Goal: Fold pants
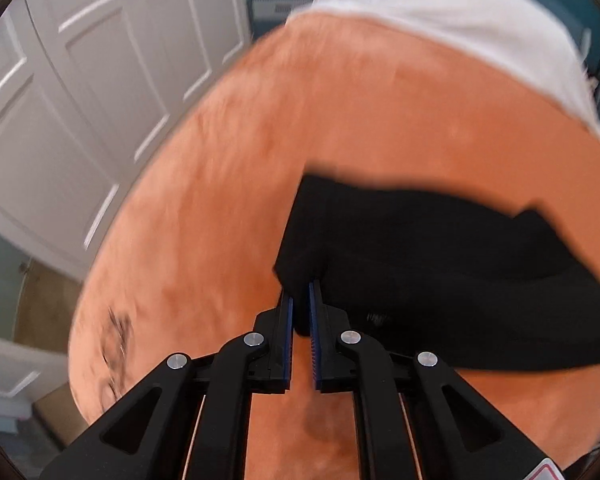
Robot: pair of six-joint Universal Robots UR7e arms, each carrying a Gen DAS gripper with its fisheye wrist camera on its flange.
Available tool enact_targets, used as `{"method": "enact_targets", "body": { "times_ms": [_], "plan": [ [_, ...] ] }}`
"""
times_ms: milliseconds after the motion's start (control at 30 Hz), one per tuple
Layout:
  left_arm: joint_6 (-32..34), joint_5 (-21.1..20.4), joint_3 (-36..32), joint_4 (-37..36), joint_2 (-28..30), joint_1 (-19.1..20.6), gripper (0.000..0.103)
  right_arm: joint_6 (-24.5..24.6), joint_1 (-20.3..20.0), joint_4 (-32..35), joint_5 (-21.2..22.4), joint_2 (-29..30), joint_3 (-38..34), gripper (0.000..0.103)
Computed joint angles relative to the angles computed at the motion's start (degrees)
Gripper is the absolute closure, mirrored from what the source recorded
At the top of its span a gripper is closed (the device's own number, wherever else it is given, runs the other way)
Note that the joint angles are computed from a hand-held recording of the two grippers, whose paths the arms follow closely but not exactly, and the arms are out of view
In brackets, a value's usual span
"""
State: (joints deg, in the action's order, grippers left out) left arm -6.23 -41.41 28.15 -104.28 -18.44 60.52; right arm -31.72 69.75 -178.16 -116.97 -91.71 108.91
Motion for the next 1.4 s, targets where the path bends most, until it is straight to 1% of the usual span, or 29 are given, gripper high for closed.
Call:
{"method": "enact_targets", "body": {
  "times_ms": [67, 100, 133, 167, 200, 233, 267, 300, 367, 467, 533, 600, 700, 767, 800, 833, 867, 900, 933, 1000, 1067, 1100, 1133, 1167, 1200, 1233, 1267, 1333, 1400],
  "plan": [
    [-2.4, 1.1, 4.4, -0.3, -1.1, 0.6, 0.094, 0.0, -1.4, 0.7, -1.8, 0.0, 2.9, 0.09],
    [-3.6, 2.9, 7.9, -0.8, -2.2, 0.5, 0.093, 0.1, -2.2, 0.9, -2.6, 0.0, 4.3, 0.087],
    [-4.7, 3.9, 9.9, -1.2, -2.8, 0.5, 0.09, 1.2, -3.0, 1.0, -2.5, -0.5, 5.7, 0.086],
    [-5.4, 4.2, 10.6, -0.9, -3.1, 0.6, 0.088, 1.9, -3.7, 0.0, -2.0, -1.3, 7.3, 0.081],
    [-6.5, 4.9, 12.5, -0.9, -4.2, 0.4, 0.087, 3.7, -4.4, -0.9, -0.8, -2.6, 9.0, 0.067],
    [-7.4, 5.0, 13.2, -0.8, -4.8, 0.3, 0.082, 5.5, -5.3, -1.6, 0.6, -4.1, 10.4, 0.059],
    [-7.6, 5.4, 13.9, -2.0, -5.2, 0.2, 0.072, 7.8, -5.8, -2.9, 1.8, -5.8, 12.3, 0.046],
    [-8.2, 5.7, 17.1, -3.6, -7.3, -0.2, 0.069, 10.6, -7.1, -4.0, 4.5, -8.2, 14.5, 0.041],
    [-7.7, 6.4, 21.4, -8.5, -9.7, -1.2, 0.059, 16.3, -9.9, -4.6, 9.7, -12.8, 17.9, 0.041],
    [-7.6, 7.1, 26.5, -14.1, -12.6, -3.4, 0.051, 30.3, -14.7, -0.8, 19.1, -19.6, 21.4, 0.04],
    [-6.4, 6.7, 30.0, -18.5, -14.0, -5.2, 0.045, 38.5, -18.5, -0.6, 29.1, -22.5, 23.0, 0.04],
    [-5.9, 5.1, 32.7, -21.8, -14.7, -7.0, 0.043, 46.3, -20.8, 1.6, 36.5, -22.4, 21.8, 0.04],
    [-6.3, 0.0, 34.1, -22.5, -15.0, -8.8, 0.043, 55.8, -23.1, 2.2, 45.4, -19.5, 18.8, 0.04],
    [-7.1, -3.4, 34.2, -20.8, -14.8, -9.8, 0.042, 58.4, -21.6, 3.0, 44.5, -17.8, 16.6, 0.04],
    [-7.2, -3.9, 34.1, -20.1, -14.5, -10.1, 0.042, 58.7, -19.4, 4.3, 41.1, -17.3, 14.9, 0.04],
    [-7.0, -4.0, 34.4, -20.0, -14.4, -10.6, 0.042, 56.6, -16.6, 4.4, 37.5, -16.7, 13.3, 0.04],
    [-6.7, -3.8, 34.8, -19.9, -14.4, -11.0, 0.04, 54.8, -13.4, 5.7, 31.5, -16.5, 11.9, 0.039],
    [-5.9, -3.6, 35.1, -20.0, -14.1, -11.5, 0.039, 52.2, -10.8, 9.4, 25.9, -15.2, 9.4, 0.036],
    [-5.4, -3.9, 35.1, -20.1, -13.8, -11.7, 0.038, 52.0, -9.2, 15.4, 22.8, -13.4, 6.1, 0.036],
    [-5.1, -4.5, 34.5, -20.0, -13.1, -11.9, 0.038, 54.4, -9.1, 25.3, 22.1, -8.8, 0.6, 0.037],
    [-5.9, -5.9, 34.5, -19.8, -12.9, -12.0, 0.038, 56.9, -7.9, 30.8, 16.3, -4.7, -3.6, 0.04],
    [-6.7, -6.5, 35.1, -20.0, -13.2, -12.1, 0.038, 56.2, -7.7, 33.5, 13.6, -1.8, -6.2, 0.058],
    [-7.0, -6.9, 35.5, -20.3, -13.5, -12.1, 0.038, 56.4, -7.7, 35.6, 11.7, 0.7, -8.4, 0.073],
    [-7.5, -6.8, 35.7, -20.5, -13.6, -12.2, 0.037, 56.7, -7.7, 37.3, 8.8, 3.2, -10.2, 0.096],
    [-7.8, -6.3, 35.9, -20.3, -13.9, -12.2, 0.037, 57.0, -7.5, 36.5, 7.1, 5.0, -11.3, 0.098],
    [-8.0, -5.7, 36.0, -19.9, -14.2, -12.2, 0.037, 56.2, -7.0, 33.3, 7.6, 5.1, -11.2, 0.099],
    [-7.9, -5.1, 36.1, -19.7, -14.5, -12.2, 0.037, 53.6, -6.3, 27.7, 9.6, 4.3, -9.9, 0.099],
    [-7.0, -3.0, 37.1, -20.8, -15.6, -11.9, 0.032, 45.9, -4.2, 15.7, 19.4, -0.7, -6.0, 0.099],
    [-7.0, -1.5, 38.1, -22.3, -16.2, -11.2, 0.028, 39.8, -4.0, 4.0, 24.9, -3.9, -0.9, 0.1]
  ]
}}
